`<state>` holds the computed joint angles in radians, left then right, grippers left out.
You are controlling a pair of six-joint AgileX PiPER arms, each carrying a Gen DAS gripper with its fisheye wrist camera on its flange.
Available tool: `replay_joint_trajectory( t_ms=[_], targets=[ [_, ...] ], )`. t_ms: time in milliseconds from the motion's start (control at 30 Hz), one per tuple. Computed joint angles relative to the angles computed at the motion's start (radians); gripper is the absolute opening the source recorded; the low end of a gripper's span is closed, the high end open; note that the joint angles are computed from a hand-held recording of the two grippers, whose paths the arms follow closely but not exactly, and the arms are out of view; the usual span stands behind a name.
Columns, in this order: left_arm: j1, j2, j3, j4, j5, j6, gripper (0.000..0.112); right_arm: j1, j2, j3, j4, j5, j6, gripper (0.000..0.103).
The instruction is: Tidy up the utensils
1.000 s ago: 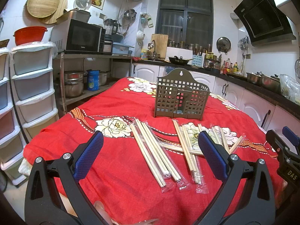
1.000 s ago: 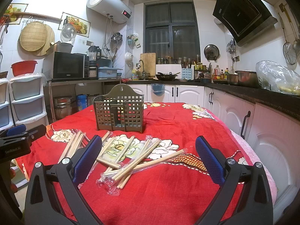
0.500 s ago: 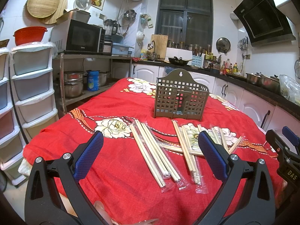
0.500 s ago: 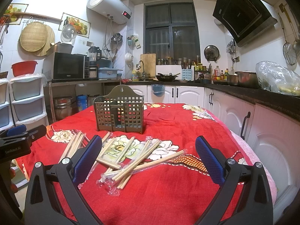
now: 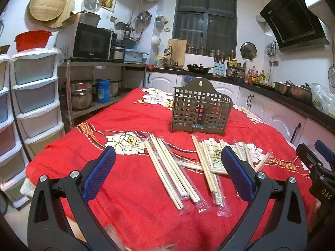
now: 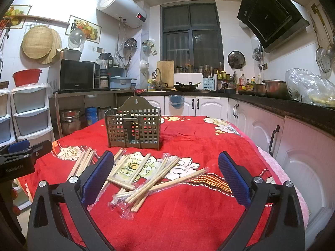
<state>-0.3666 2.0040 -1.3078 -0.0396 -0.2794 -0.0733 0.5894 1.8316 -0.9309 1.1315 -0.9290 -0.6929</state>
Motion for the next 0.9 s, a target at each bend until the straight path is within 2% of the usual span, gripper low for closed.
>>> replay_joint_trajectory(
  t_ms=[400, 500, 567, 667, 900],
  targets=[
    [0.002, -0.001, -0.005, 0.019, 0.013, -0.021, 0.093, -0.008, 0.001, 0.008, -0.016, 0.005, 0.010, 0.097],
    [0.002, -0.004, -0.018, 0.047, 0.027, -0.061, 0.093, -0.004, 0.003, -0.031, 0.018, 0.029, -0.046, 0.097],
    [0.018, 0.006, -0.028, 0.138, 0.025, -0.155, 0.093, -0.025, -0.007, -0.036, 0.008, 0.059, -0.060, 0.097],
    [0.020, 0.026, -0.058, 0.120, 0.041, -0.147, 0.093, -0.036, -0.008, -0.069, 0.024, 0.102, -0.118, 0.097],
    [0.070, 0.059, -0.128, 0.399, 0.090, -0.444, 0.093, -0.089, 0.025, -0.171, 0.044, 0.263, -0.224, 0.097]
  ],
)
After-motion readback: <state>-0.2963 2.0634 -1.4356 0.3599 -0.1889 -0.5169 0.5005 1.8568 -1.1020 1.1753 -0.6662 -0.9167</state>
